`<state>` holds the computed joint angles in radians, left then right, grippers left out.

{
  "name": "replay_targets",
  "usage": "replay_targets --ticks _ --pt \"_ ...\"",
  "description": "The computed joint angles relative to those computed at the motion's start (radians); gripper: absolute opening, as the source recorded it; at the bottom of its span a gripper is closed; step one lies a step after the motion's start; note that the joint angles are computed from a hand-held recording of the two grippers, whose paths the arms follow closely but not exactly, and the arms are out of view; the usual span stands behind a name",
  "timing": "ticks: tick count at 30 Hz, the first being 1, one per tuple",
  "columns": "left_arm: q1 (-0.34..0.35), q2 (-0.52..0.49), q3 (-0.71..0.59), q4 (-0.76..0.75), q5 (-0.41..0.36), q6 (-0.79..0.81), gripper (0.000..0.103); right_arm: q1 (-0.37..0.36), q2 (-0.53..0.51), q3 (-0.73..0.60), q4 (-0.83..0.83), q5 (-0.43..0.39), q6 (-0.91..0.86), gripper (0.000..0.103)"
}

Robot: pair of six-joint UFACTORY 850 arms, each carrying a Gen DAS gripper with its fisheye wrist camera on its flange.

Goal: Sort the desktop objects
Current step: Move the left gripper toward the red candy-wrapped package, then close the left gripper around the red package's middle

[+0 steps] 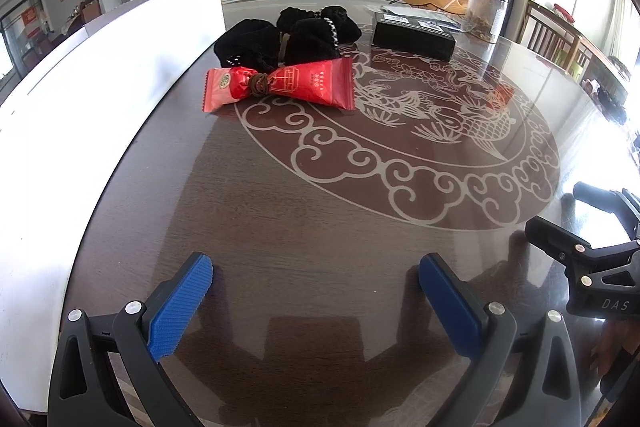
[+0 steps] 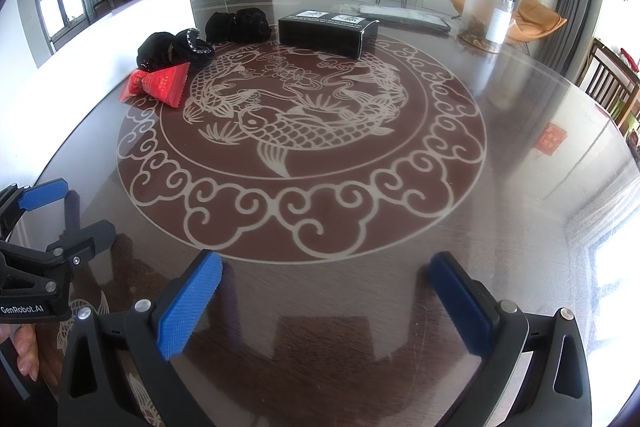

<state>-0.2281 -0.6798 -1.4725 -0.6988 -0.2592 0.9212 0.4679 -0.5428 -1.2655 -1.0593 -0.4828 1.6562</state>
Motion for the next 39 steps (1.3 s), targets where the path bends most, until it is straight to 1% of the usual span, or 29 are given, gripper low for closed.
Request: replay_targets --ticks 1,3,4,14,16,18,23,24,26,29,31,33,36,37,38,39 --pt "0.003 -0.001 -0.002 0.022 0.006 -0.037 0.103 0.0 0.0 0.0 0.0 0.0 0.0 0.103" --pt "0.005 -0.003 -0.003 0.027 0.012 -0.059 0.103 0.0 0.0 0.0 0.0 0.0 0.0 0.103" --pt "0.002 -0.003 -0.003 0.059 0.019 -0.086 0.103 0.0 0.0 0.0 0.0 0.0 0.0 0.103" --pt "0.001 -0.002 -0.003 0.065 0.022 -0.098 0.103 0.0 0.0 0.001 -0.001 0.0 0.001 0.103" --pt "0.0 -0.009 -0.014 0.085 0.017 -0.122 0.103 0.0 0.001 0.001 -0.001 0.001 0.001 0.103" --pt "-0.003 -0.024 -0.039 0.14 0.012 -0.192 0.103 -0.001 0.0 0.001 -0.001 0.0 0.001 0.103" --pt "-0.041 -0.104 -0.174 0.395 -0.027 -0.507 0.103 0.0 0.0 0.001 0.0 0.0 0.0 0.103" --pt "-0.053 -0.126 -0.212 0.457 -0.042 -0.585 0.103 0.0 0.0 0.001 0.0 0.0 0.0 0.103" --pt "-0.078 -0.177 -0.303 0.595 -0.096 -0.765 0.103 0.0 0.0 0.001 0.0 0.0 0.0 0.103" --pt "-0.111 -0.268 -0.47 0.787 -0.218 -1.063 0.103 0.0 0.0 0.001 0.0 0.0 0.0 0.103" --pt "-0.126 -0.33 -0.582 0.867 -0.296 -1.215 0.103 0.0 0.0 0.001 0.0 0.0 0.0 0.103" --pt "-0.133 -0.394 -0.698 0.912 -0.372 -1.32 0.103 -0.001 0.0 0.001 -0.001 0.0 0.0 0.103" --pt "-0.132 -0.492 -0.879 0.934 -0.49 -1.405 0.103 -0.001 0.001 0.001 -0.001 0.002 0.0 0.103" --pt "-0.129 -0.516 -0.922 0.936 -0.515 -1.418 0.103 -0.001 0.001 0.001 -0.001 0.002 -0.002 0.103" --pt "-0.125 -0.529 -0.946 0.938 -0.523 -1.421 0.103 -0.001 0.001 0.001 -0.001 0.002 -0.002 0.103" --pt "-0.119 -0.527 -0.94 0.936 -0.508 -1.407 0.103 -0.001 0.001 0.001 0.0 0.002 -0.001 0.103"
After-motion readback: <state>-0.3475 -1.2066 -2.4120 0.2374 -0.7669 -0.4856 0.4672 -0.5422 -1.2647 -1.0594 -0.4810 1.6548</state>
